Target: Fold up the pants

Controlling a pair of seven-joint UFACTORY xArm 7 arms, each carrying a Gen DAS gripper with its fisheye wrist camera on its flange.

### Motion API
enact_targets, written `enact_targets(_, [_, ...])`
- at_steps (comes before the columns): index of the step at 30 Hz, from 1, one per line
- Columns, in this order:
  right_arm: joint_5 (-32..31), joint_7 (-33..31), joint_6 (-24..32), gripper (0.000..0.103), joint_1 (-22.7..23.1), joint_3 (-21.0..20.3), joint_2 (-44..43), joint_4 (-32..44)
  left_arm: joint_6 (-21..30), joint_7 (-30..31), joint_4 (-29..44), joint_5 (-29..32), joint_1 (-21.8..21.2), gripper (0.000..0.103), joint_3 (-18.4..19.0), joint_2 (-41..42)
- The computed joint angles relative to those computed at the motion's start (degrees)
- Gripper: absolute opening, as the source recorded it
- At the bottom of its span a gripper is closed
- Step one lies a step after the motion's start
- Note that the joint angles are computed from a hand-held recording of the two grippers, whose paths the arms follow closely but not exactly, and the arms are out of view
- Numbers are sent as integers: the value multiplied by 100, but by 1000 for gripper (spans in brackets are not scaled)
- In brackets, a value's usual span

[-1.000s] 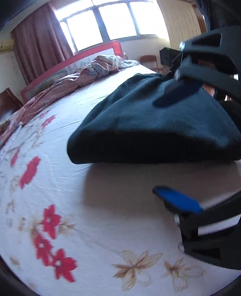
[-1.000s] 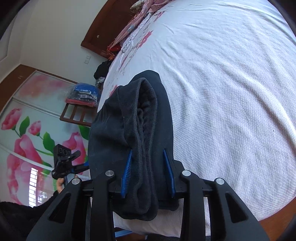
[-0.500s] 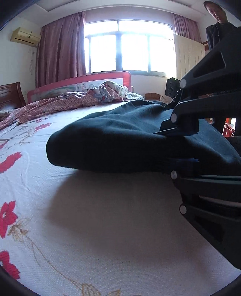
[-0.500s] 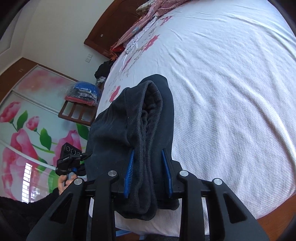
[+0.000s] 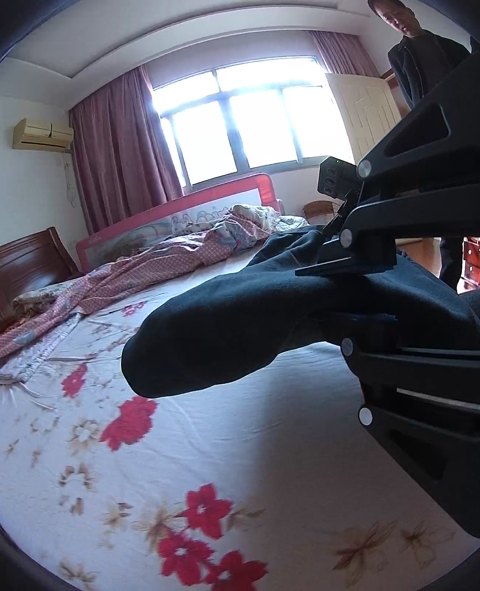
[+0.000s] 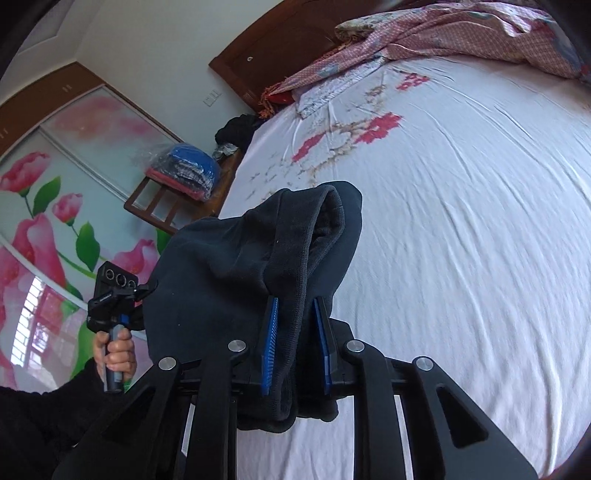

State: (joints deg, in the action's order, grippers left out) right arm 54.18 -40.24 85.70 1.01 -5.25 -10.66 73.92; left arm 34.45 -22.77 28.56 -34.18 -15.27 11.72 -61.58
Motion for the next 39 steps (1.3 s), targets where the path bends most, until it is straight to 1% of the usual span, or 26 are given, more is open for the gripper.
enact_targets(3, [245,158,-443,15,232,289,304,163,481,294,278,433,363,14,424,9])
enact_targets(4, [386,212,-608,3,304,372,392,173,671,405,316,549,528,14,556,-29])
enact_targets(6, [781,273,-825,3,423,490,593,163,876,613,375,722,825,15,777,41])
enact_targets(9, [306,844,-1373,3,624,795,852,93,1426,1053,394,1019,1181,20,1154,401])
enact_targets(10, [211,867,-1431,3,662,837,864,9,1732,1027,320,1219,1436,26,1218,481])
enact_targets(11, [174,866,-1493,3,691,862,805,-126,2029,870,262,1491,1909,32,1070,656])
enact_targets(12, [106,989,-1510,3,708,868,750,-220,2116,954,149,1524,2141,32,1099,590])
enact_targets(13, [125,994,-1431,11,708,838,717,-276,2076,1161,-26,1400,2258,36,1238,419])
enact_targets(14, [202,905,-1293,28,693,789,691,-319,2126,1225,-107,1391,2471,54,1240,333])
enact_targets(15, [180,926,-1326,39,676,764,627,-389,2194,1202,-143,1510,2770,66,1147,303])
enact_targets(16, [207,933,-1332,44,648,719,584,-438,2174,1250,-176,1534,2936,66,1129,281])
enact_targets(18, [246,893,-1316,44,588,637,539,-416,2229,1269,-144,1567,3189,66,1091,259])
enact_targets(20, [176,898,-1285,44,588,633,628,-223,2213,1196,-101,1571,3380,66,878,-9])
enact_targets(22, [-3,1200,-1498,44,620,720,906,97,2142,1267,-23,1490,3179,66,671,-276])
enact_targets(24, [392,1364,-1453,45,605,779,1343,503,2410,1309,129,1458,2824,71,432,-528])
enact_targets(25, [519,1585,-1399,62,591,839,1570,705,2431,1366,157,1421,2609,73,327,-593])
enact_targets(26, [458,1826,-1484,70,612,923,1747,876,2462,1424,159,1425,2387,76,134,-640])
enact_targets(29, [280,2170,-1556,68,666,1168,2149,1211,2765,1569,191,1554,1878,76,-204,-613])
enact_targets(30, [142,2208,-1668,61,715,1240,2191,1240,2829,1630,152,1588,1721,76,-309,-570])
enact_targets(31, [-134,2182,-1762,44,785,1298,2233,1327,2929,1646,119,1657,1654,76,-379,-561])
enact_targets(32, [-325,2132,-2014,33,848,1337,2156,1296,3061,1579,84,1735,1651,76,-479,-587])
enact_targets(34, [-379,1748,-2415,13,887,1405,1911,1158,3058,1531,-12,1786,1627,76,-509,-632])
enact_targets(35, [-320,1589,-2584,7,897,1415,1826,1079,3044,1481,-13,1784,1607,76,-533,-611])
enact_targets(36, [-289,1623,-2603,7,891,1396,1844,1062,3106,1469,-26,1781,1596,76,-456,-659])
enact_targets(38, [-671,1870,-2592,7,925,1351,1987,1079,3159,1467,-24,1750,1582,76,-322,-717])
enact_targets(39, [-786,2003,-2507,7,813,1441,2017,1061,3162,1461,-31,1757,1559,76,-382,-704])
